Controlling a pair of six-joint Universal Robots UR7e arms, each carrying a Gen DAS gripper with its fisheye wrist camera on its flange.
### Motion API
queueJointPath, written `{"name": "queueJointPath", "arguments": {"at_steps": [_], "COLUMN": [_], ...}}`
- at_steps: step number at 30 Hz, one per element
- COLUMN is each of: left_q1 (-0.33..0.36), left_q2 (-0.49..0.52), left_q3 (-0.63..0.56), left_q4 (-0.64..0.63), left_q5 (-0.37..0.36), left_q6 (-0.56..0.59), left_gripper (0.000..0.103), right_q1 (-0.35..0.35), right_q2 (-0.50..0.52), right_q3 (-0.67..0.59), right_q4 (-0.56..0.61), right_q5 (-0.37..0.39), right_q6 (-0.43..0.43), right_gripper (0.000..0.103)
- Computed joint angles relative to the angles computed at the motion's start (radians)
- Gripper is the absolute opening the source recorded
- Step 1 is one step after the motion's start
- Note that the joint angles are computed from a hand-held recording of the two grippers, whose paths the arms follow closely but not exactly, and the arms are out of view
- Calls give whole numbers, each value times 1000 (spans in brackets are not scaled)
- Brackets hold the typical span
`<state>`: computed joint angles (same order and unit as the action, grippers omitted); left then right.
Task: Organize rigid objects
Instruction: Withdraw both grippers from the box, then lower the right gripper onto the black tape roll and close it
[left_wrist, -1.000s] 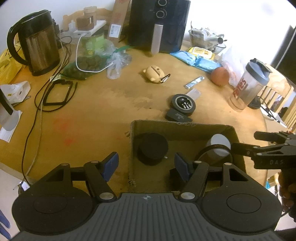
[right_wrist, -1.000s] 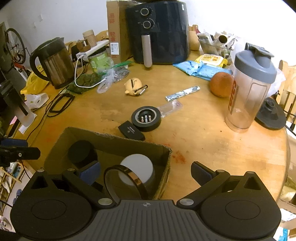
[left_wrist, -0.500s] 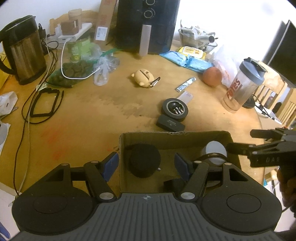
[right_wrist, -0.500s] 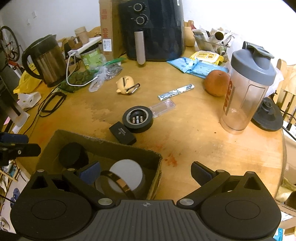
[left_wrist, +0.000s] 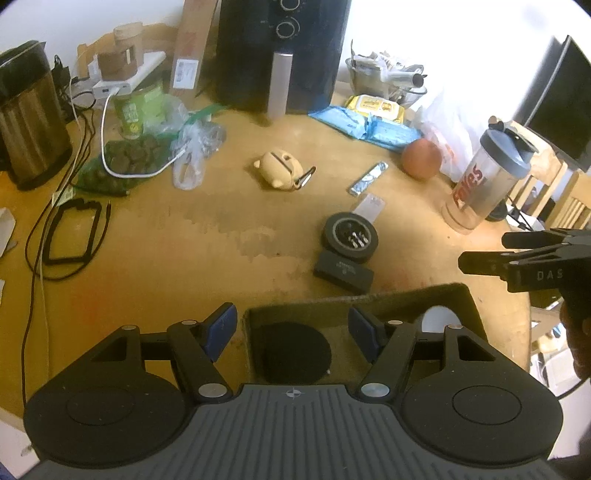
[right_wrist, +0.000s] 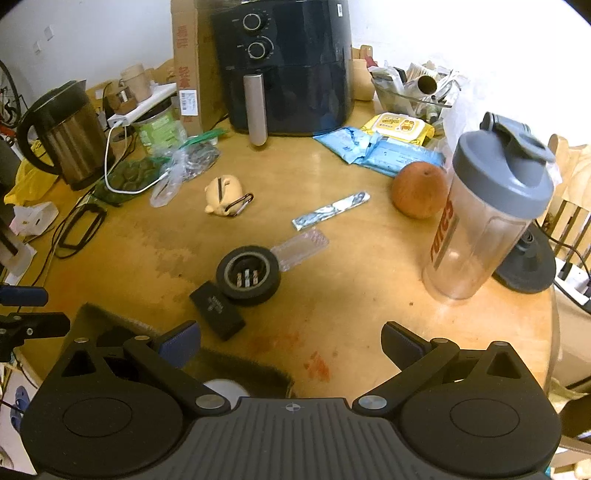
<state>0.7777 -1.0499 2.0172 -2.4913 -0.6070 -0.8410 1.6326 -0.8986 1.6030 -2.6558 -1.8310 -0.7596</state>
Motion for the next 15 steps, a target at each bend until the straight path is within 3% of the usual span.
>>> {"name": "queueJointPath", "arguments": {"at_steps": [15], "left_q1": [41], "left_q2": [-15], "left_q3": [2], "left_q4": [-60], "left_q5": [-24], "left_q6": [104], "left_gripper": [66], "right_q1": [16], "right_q2": [95], "right_q3": [-129], "right_q4": [109], "right_q5": [15], "right_q6": [32], "right_gripper": [103]}}
